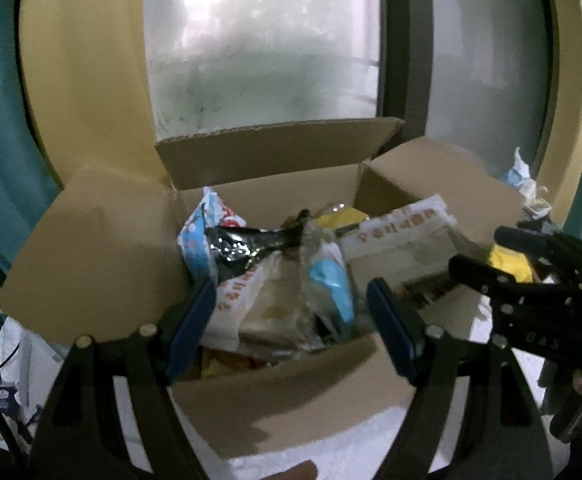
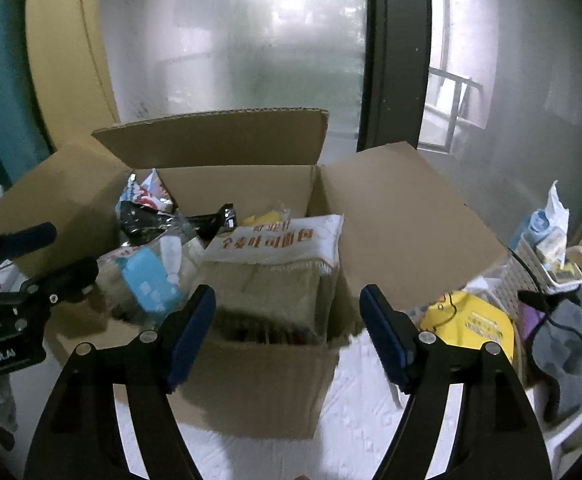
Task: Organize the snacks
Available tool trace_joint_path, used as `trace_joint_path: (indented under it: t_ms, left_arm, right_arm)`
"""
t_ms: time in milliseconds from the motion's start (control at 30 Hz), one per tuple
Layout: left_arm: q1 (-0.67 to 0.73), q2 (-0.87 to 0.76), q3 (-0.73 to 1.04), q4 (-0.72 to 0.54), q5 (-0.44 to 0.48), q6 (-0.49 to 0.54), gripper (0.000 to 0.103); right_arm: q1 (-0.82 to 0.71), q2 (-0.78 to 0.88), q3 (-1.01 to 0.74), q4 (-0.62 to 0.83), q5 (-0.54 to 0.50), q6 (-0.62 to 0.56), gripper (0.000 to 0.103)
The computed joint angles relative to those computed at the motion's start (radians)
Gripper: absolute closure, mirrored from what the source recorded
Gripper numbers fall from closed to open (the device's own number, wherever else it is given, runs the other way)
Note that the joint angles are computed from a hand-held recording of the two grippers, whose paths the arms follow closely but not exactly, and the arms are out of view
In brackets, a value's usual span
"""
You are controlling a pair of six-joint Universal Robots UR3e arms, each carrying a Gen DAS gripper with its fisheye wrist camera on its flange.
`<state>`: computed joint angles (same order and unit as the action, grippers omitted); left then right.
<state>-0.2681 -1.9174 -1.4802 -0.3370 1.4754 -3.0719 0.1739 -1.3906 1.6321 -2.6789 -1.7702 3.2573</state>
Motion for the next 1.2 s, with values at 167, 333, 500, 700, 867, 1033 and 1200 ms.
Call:
trace_joint_path:
  t_ms: [167, 333, 500, 700, 867, 1033, 1200]
  left_arm:
    - [-0.003, 0.106, -0.12, 0.031, -0.017, -0.011, 0.024]
    - [0.009, 0.225, -0.26, 0.068, -0.057, -0.024, 0.024]
    - [0.001, 0.333, -0.385, 0.116, -0.048, -0.041, 0.024]
    - [-0.025, 0.463, -0.518, 0.166, -0.009, -0.065, 0.024]
    - [-0.064, 0.577, -0.622, 0.21, 0.044, -0.093, 0.024]
    - [-0.106, 0.677, -0.697, 0.224, 0.1, -0.116, 0.023]
    - [-0.143, 0.79, -0.752, 0.205, 0.138, -0.156, 0.015]
  right_arm:
    - [0.015, -0.061, 0.054, 0.003, 0.002, 0.005, 0.025]
    - [0.031, -0.147, 0.125, 0.002, 0.0, 0.021, 0.025]
    - [0.067, -0.232, 0.189, 0.008, -0.026, 0.039, 0.025]
    - [0.132, -0.339, 0.267, 0.014, -0.074, 0.068, 0.025]
    - [0.205, -0.426, 0.316, 0.03, -0.129, 0.096, 0.025]
    - [0.314, -0.487, 0.331, 0.06, -0.224, 0.128, 0.025]
    - [0.432, -0.532, 0.323, 0.092, -0.331, 0.169, 0.025]
